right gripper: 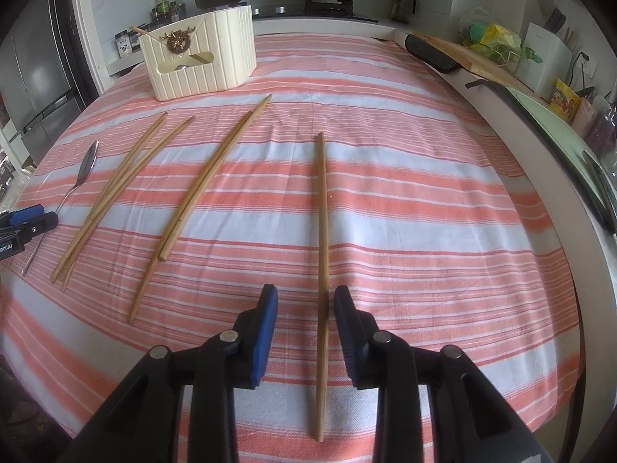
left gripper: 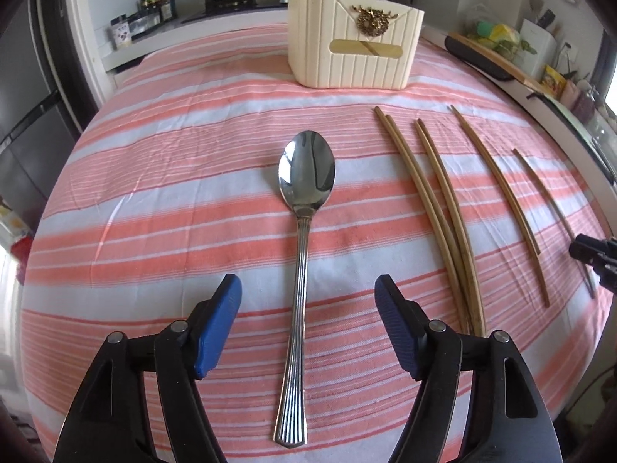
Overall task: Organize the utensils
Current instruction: 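Grasp the second metal spoon with the left gripper while the right gripper grasps a chopstick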
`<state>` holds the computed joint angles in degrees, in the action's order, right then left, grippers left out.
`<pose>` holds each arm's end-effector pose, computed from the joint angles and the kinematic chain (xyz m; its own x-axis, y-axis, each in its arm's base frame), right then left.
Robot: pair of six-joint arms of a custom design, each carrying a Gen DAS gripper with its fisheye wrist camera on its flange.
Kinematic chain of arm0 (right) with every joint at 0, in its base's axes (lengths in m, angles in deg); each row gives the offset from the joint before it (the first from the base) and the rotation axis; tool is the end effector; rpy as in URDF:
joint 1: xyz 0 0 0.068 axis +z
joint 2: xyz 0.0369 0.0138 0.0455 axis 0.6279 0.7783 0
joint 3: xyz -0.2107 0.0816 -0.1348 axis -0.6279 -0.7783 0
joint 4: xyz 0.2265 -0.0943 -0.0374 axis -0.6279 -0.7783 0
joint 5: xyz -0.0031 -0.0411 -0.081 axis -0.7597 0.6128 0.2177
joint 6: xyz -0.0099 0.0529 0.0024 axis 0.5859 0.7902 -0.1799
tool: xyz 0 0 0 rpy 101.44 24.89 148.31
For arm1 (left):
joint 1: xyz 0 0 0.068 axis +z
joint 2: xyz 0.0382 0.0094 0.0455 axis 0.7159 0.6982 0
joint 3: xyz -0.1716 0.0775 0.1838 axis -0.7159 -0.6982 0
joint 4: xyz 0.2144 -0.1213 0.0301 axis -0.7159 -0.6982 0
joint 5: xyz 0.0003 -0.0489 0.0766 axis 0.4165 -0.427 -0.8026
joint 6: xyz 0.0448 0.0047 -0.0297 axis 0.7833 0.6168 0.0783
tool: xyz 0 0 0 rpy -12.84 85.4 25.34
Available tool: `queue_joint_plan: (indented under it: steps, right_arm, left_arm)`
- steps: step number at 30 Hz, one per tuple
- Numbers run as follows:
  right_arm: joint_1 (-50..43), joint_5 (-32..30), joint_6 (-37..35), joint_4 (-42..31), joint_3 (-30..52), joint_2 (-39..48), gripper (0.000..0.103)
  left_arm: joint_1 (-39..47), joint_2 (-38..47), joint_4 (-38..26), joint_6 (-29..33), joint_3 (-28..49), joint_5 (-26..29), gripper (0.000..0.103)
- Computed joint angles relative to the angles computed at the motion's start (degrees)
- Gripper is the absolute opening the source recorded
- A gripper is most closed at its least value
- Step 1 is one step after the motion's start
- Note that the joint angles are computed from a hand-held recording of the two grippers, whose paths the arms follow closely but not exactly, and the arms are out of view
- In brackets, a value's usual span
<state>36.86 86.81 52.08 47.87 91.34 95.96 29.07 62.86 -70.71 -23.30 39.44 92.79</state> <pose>0.1955 -0.0116 0.1914 -0.8097 0.2681 -0.5220 0.3055 0.9521 0.0151 0.3729 -0.1181 0.1950 -0.7122 0.4275 -0.5568 0.5347 0.8443 -0.0357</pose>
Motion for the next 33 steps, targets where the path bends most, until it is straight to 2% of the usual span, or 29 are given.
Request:
queue_joint_plan:
  steps: [5,8,13,20,33]
  right_arm:
    - [-1.10,-2.04,-3.91,-1.05,2.03,2.79,0.031]
    - [-1.79,-2.62,-6.09,0.91,1.93,4.52,0.031]
    - [-3.24,-3.78,-8.22,4.26,2.79,7.26,0.031]
    - [-4.46,-5.25,-10.14,5.30,7.34,13.36,0.030]
    - [-9.26,-11.76,-15.91,3.31,21.95,28.67,0.027]
  left_arm:
    - [-0.81,0.39,1.84,0.97,-1.61,-1.32,0.082]
    - [-1.18,0.23,2.60,0.98,-2.25,-1.87,0.087]
    - [-0.74,2.52,-0.28,1.46,1.18,-2.19,0.098]
    - [-0.15,5.84,-3.70,2.63,6.45,-1.43,0.100]
    - [-1.46,17.13,-14.12,3.57,25.62,-1.08,0.098]
